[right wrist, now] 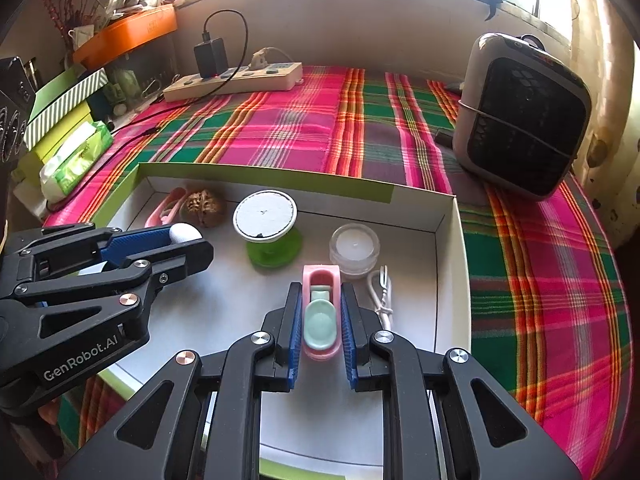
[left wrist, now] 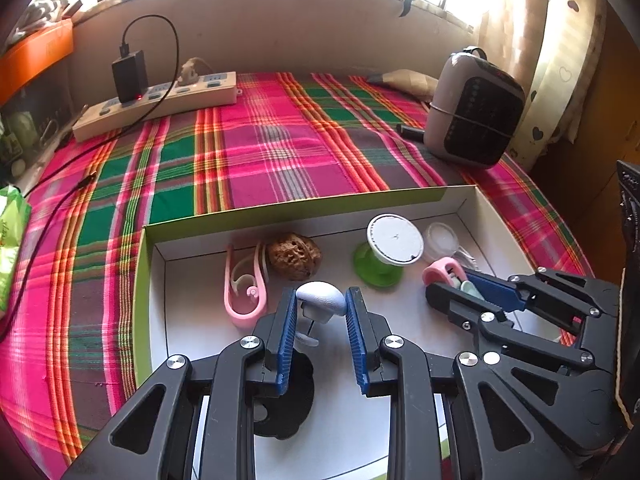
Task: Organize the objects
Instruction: 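Lower the pink holder into the tray and open the right gripper while the left releases the mushroom object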
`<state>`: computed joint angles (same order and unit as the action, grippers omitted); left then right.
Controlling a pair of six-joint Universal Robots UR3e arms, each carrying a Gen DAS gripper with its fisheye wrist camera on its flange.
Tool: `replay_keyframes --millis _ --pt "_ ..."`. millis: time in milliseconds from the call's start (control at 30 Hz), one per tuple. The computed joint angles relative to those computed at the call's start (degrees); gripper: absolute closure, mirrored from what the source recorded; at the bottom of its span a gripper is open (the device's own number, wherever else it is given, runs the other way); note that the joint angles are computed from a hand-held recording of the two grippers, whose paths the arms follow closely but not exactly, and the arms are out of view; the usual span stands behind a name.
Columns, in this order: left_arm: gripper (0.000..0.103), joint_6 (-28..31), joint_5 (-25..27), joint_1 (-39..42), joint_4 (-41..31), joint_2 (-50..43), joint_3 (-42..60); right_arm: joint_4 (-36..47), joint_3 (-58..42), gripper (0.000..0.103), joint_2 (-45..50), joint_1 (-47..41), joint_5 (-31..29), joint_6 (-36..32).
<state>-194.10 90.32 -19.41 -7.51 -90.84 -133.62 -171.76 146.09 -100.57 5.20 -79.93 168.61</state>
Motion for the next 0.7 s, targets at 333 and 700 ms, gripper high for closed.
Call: replay_keyframes --millis 333,700 --pt "0.080 -0.13 0.73 -0.18 -0.20 -0.76 0.45 -3.54 0.22 0.084 1.96 1.42 -3.02 0.45" --pt "0.079 -0.29 1.79 -0.85 -0.39 -1.06 0.76 -3.38 -0.02 0.084 1.90 1.98 -3.45 0.31"
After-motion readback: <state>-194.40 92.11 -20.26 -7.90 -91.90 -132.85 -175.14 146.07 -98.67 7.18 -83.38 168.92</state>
